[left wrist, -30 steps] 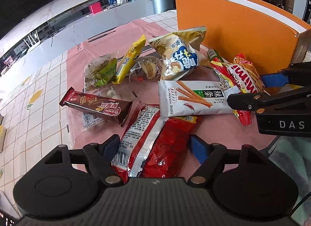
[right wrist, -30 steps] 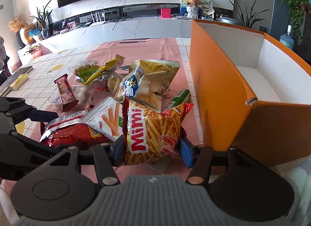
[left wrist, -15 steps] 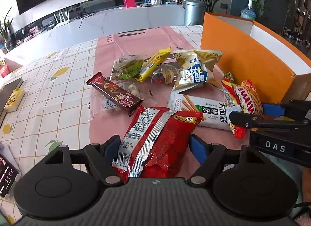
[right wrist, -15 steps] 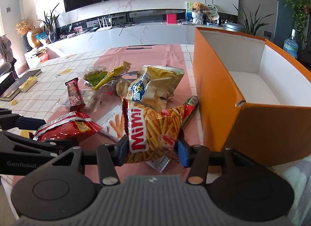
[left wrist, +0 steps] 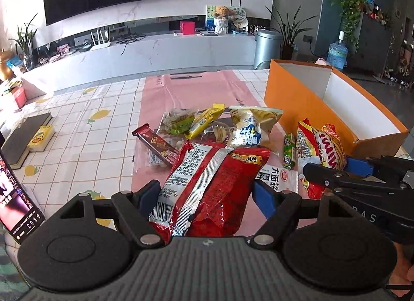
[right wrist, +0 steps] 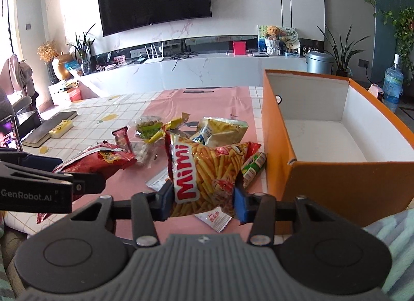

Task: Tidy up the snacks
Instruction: 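Lift both held packets and carry them over the orange box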

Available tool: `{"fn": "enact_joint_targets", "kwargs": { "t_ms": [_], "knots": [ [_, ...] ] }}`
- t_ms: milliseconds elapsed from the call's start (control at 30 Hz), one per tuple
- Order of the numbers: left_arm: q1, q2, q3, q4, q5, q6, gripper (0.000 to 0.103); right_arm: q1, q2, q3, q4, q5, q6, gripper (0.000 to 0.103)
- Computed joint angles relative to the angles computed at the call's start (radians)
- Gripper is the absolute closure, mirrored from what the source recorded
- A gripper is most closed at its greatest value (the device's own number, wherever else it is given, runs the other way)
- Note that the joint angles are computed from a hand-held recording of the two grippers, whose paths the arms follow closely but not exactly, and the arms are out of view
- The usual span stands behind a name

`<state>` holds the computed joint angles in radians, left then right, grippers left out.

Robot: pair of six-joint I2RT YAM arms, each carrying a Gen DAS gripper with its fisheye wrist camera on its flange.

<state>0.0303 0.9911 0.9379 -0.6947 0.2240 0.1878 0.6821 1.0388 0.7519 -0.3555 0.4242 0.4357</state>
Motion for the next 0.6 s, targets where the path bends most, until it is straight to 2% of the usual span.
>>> {"fn": "enact_joint_targets", "kwargs": {
  "t_ms": [167,333,433,600],
  "knots": [
    [-0.047,-0.015,0.069,-0.019,0.0,-0.028,0.014,-0.021,-0.108,0.02,-0.051,0.013,-0.038,0.059],
    [-0.152,0.021,0.159,-0.024,-0.027,-0.04,0.014,-0.137,-0.191,0.079,-0.119,-0.063,-0.136,0.059],
    [-0.217,0.073,0.223,-0.02,-0.033,-0.035,0.014,-0.266,-0.209,0.135,-0.175,-0.169,-0.218,0.059],
    [-0.354,0.197,0.345,-0.03,-0.06,0.003,0.014,-0.585,-0.143,0.28,-0.326,-0.474,-0.356,0.059]
  ]
}}
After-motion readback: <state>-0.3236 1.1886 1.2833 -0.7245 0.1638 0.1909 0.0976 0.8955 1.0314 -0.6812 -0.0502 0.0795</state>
